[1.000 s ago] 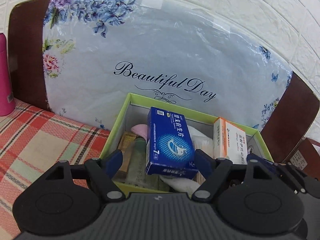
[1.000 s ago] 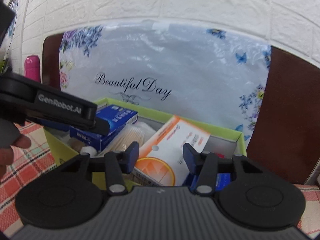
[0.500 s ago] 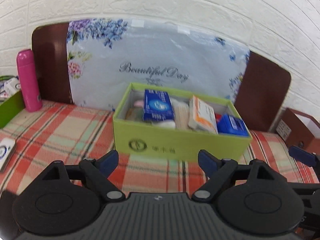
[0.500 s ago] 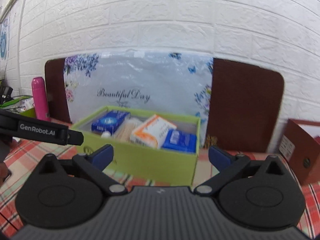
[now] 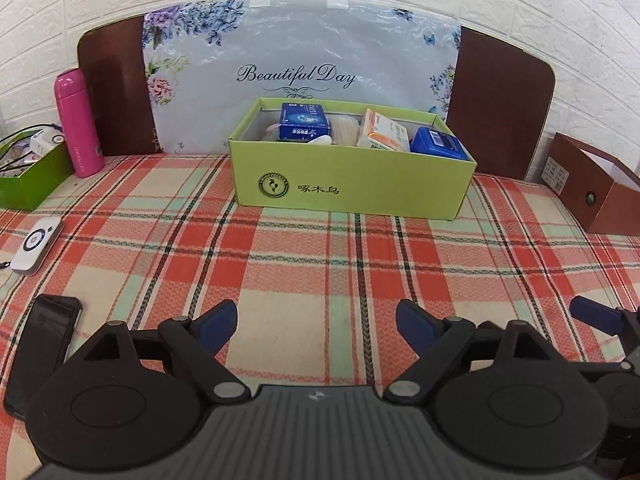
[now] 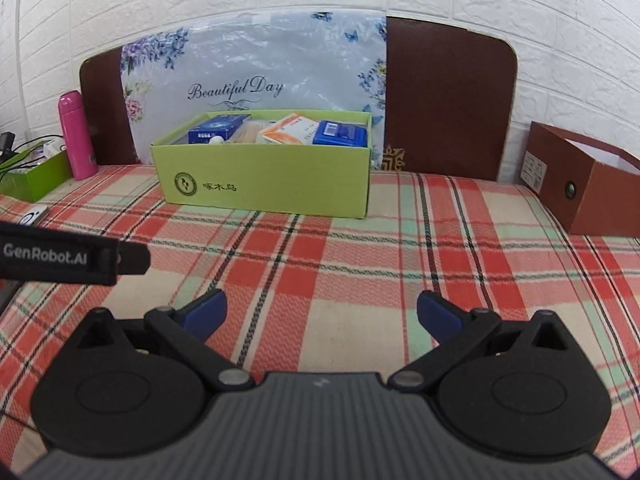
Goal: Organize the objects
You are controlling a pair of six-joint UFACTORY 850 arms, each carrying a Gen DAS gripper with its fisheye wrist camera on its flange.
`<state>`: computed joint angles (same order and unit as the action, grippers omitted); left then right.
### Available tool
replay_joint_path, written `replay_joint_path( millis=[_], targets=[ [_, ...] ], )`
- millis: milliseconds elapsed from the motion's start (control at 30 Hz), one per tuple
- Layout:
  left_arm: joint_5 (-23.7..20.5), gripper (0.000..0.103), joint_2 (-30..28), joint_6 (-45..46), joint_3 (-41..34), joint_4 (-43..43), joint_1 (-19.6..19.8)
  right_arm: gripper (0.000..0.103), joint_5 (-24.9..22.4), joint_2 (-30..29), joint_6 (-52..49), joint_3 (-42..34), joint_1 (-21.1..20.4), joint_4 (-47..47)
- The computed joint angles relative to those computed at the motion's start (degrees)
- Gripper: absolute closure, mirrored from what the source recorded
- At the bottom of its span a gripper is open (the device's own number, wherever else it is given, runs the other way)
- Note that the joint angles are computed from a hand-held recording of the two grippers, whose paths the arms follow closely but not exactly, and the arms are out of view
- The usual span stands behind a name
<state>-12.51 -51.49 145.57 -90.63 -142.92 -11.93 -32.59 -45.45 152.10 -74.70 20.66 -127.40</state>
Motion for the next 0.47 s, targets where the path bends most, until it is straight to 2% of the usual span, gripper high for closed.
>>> replay_joint_path(
  millis=[67,200,233,367,467],
  targets=[
    [-0.44,0.014,0.63,-0.45,0.83,0.29,0.17,0.0,-1.1,0.6,1.53,0.9,0.16,-0.91],
    [-1.11,0.013,1.41,10.11,2.2,-10.24,-0.14,0.0,-2.63,1.28,1.92,1.64,0.32,-1.07],
    [-1.33,0.013,1.43,9.76,2.29,-10.0,-0.1,0.0,-2.78,1.34,2.21,1.78,0.37,-1.25],
    [-2.67,0.012,1.51,-1.2,2.47,0.11,0.4,0.0,-2.43,1.29,3.12,1.86,0.28,-1.81],
    [-2.43,0.012,1.46,0.01,2.39,-1.02,0.22,0.0,-1.8,1.03,2.84,1.46,0.27,-1.5]
  ],
)
